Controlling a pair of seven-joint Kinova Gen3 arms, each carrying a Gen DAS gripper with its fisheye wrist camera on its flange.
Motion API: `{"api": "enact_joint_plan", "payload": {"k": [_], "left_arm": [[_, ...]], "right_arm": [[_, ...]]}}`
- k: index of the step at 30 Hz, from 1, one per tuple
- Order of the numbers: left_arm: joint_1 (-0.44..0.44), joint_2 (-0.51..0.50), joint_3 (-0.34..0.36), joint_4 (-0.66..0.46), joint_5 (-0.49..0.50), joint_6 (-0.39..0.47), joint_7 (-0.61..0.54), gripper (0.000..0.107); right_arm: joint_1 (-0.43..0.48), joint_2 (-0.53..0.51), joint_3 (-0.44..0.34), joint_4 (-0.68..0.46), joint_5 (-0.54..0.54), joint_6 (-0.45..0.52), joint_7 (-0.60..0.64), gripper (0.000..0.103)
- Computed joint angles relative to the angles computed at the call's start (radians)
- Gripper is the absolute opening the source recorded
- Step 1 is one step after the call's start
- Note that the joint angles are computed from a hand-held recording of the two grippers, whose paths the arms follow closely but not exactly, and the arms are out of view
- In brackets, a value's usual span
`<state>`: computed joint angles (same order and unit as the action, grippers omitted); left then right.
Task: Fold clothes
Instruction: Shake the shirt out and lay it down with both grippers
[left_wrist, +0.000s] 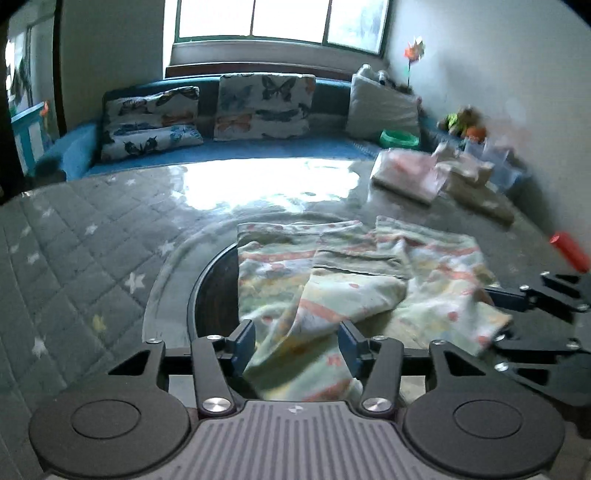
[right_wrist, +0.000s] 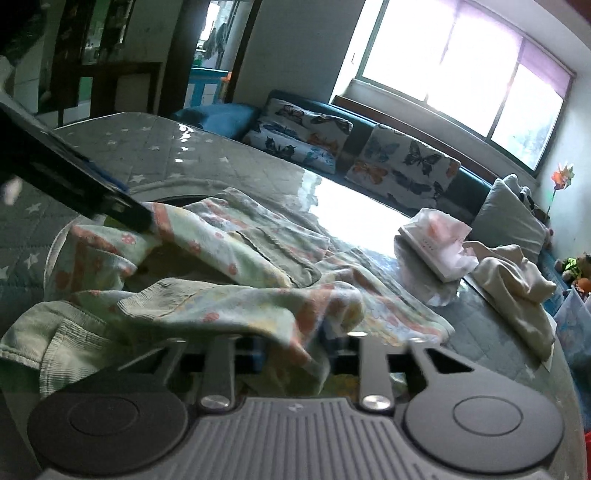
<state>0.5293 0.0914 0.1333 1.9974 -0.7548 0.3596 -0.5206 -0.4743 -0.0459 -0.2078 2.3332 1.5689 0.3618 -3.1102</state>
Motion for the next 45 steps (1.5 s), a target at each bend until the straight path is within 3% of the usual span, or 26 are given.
{"api": "enact_joint_plan", "payload": {"k": [1,2,5,11,15,17,22,25,27,31,33,39,42,45], "left_arm": [[0.008,0.017,-0.006,-0.013,-0.006,0.001,-0.009,0.051],[-0.002,0.031,0.002,-0.022,0.004,-0.003,-0.029,0.037],[-0.014,0.047,-0.009,-0.026,0.074,-0.033,-0.103,0.008],[-0.003,-0.007,-0.070,0.039,0.083,-0.094,-0.034,0.002],[-0.040,-0.059,-0.057,0.091,0.050,-0.108,0.062,0.002],[-0.065,-0.091,-0.041,0.124,0.023,-0.115,0.124,0.002],[-0.143,-0.174,0.038,0.206,-0.060,-0.095,0.293,0.002],[-0.187,-0.213,0.095,0.248,-0.051,-0.051,0.352,0.002],[-0.212,-0.241,0.127,0.278,-0.029,-0.028,0.375,0.002],[-0.239,-0.276,0.153,0.309,0.054,0.001,0.344,0.002],[-0.262,-0.285,0.170,0.315,0.077,0.014,0.329,0.002],[-0.324,-0.300,0.221,0.300,0.143,0.058,0.267,0.013],[-0.377,-0.306,0.275,0.293,0.145,0.071,0.280,0.014],[-0.406,-0.306,0.309,0.280,0.138,0.086,0.291,0.022]], "right_arm": [[0.003,-0.010,0.004,0.004,0.007,-0.009,-0.015,0.012],[0.005,-0.019,0.009,0.010,0.030,-0.016,-0.047,0.009],[0.014,-0.071,0.040,0.034,0.080,-0.045,-0.124,0.006],[0.028,-0.208,0.099,0.089,0.008,-0.039,-0.115,0.005],[0.091,-0.305,0.109,0.127,-0.139,-0.012,-0.024,0.005],[0.092,-0.349,0.155,0.150,-0.221,0.006,0.017,0.005],[-0.083,-0.441,0.379,0.195,-0.424,0.120,0.133,0.006],[-0.173,-0.487,0.518,0.207,-0.545,0.138,0.252,0.013],[-0.249,-0.534,0.578,0.212,-0.598,0.193,0.333,0.024],[-0.229,-0.593,0.545,0.219,-0.717,0.248,0.496,0.031],[-0.188,-0.613,0.480,0.211,-0.787,0.291,0.577,0.039],[0.004,-0.679,0.278,0.187,-1.002,0.325,0.821,0.042],[-0.019,-0.728,0.262,0.186,-1.082,0.302,0.888,0.050],[-0.075,-0.659,0.292,0.195,-1.123,0.210,0.950,0.050]]}}
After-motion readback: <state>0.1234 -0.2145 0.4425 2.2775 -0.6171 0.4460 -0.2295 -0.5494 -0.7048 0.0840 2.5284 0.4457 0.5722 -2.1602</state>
